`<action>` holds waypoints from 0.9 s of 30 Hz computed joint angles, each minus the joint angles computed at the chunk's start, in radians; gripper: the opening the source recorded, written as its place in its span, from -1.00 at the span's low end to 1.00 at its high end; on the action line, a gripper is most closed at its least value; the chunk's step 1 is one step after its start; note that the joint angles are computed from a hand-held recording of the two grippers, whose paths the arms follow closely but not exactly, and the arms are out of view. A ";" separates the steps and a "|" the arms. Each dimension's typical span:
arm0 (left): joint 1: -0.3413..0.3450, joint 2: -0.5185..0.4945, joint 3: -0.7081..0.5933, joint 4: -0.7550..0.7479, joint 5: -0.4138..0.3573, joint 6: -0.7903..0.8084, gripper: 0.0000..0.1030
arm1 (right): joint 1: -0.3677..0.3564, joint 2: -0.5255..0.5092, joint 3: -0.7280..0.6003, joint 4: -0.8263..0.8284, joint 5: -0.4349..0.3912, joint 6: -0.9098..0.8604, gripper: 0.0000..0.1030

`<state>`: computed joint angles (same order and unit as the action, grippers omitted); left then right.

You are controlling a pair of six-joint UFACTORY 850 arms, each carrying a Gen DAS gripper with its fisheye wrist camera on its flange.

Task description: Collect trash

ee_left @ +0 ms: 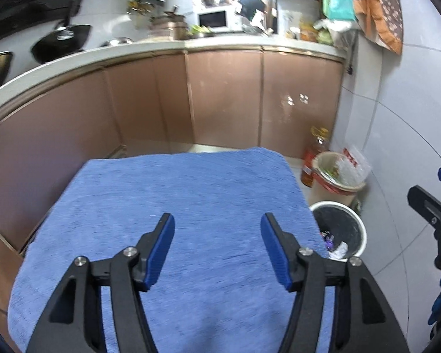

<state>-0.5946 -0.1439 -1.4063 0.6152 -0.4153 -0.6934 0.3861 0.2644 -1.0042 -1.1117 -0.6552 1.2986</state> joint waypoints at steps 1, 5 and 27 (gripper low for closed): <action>0.004 0.024 0.023 0.054 0.003 -0.059 0.24 | 0.015 0.002 -0.002 -0.015 -0.010 0.012 0.99; 0.008 0.085 0.075 0.229 -0.004 -0.234 0.28 | 0.055 0.008 -0.008 -0.040 -0.032 0.043 0.99; 0.008 0.191 0.170 0.610 -0.090 -0.628 0.69 | 0.141 0.014 0.011 -0.119 -0.090 0.144 0.99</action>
